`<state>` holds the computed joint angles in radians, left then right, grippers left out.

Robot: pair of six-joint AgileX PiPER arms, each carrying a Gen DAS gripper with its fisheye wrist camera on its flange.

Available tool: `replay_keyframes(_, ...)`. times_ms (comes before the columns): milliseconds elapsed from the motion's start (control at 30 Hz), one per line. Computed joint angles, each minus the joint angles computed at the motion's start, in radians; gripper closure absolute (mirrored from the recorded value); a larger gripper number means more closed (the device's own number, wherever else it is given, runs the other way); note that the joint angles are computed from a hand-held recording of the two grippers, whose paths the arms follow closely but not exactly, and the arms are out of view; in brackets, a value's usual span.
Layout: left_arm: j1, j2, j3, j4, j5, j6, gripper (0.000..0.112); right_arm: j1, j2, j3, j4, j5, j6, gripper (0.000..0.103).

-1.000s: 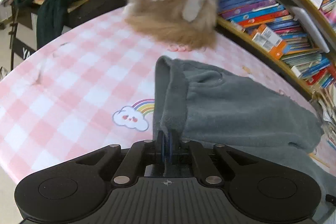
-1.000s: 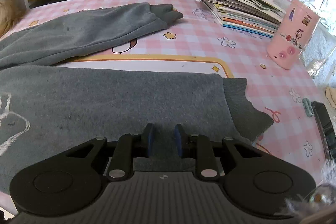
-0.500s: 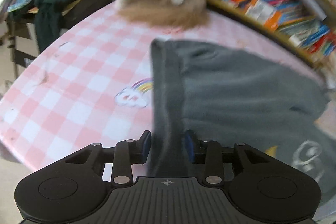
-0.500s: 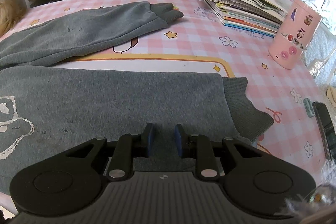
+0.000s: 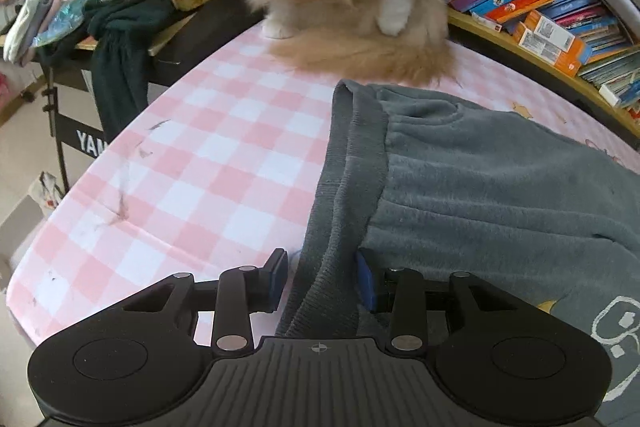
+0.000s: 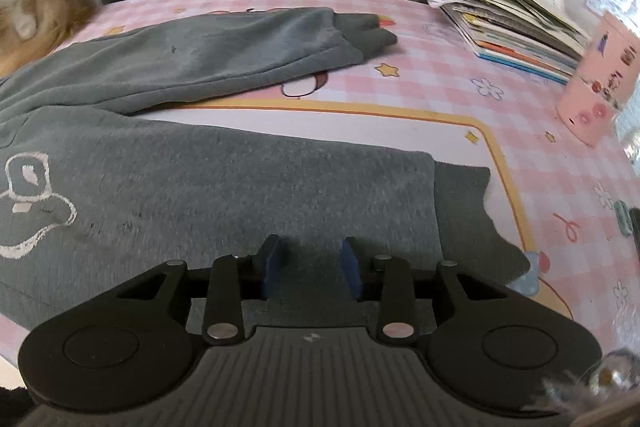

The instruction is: Fold clothes

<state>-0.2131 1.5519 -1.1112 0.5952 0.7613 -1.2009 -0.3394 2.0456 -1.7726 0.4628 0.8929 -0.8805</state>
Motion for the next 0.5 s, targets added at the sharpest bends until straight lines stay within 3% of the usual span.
replay_keyframes(167, -0.074, -0.025, 0.014, 0.089, 0.061, -0.162, 0.073, -0.014, 0.013, -0.036, 0.010, 0.026, 0.035, 0.070)
replay_keyframes(233, -0.166, -0.058, 0.038, 0.221, 0.124, -0.325, 0.073, -0.027, 0.009, -0.039, 0.025, 0.009, 0.047, 0.071)
replay_keyframes(267, -0.196, -0.081, 0.058, 0.257, 0.113, -0.362, 0.074, -0.035, 0.009, -0.043, 0.033, 0.000, 0.054, 0.071)
replay_keyframes(333, -0.217, -0.102, 0.076, 0.253, 0.055, -0.316, 0.080, -0.045, 0.020, -0.067, 0.013, -0.007, 0.091, 0.077)
replay_keyframes(433, -0.204, -0.076, 0.037, 0.167, 0.032, -0.184, 0.102, -0.058, 0.068, -0.150, -0.026, 0.066, 0.127, 0.092)
replay_keyframes(500, -0.187, -0.072, 0.028, 0.157, 0.033, -0.204, 0.106, -0.062, 0.098, -0.198, -0.065, 0.106, 0.166, 0.098)
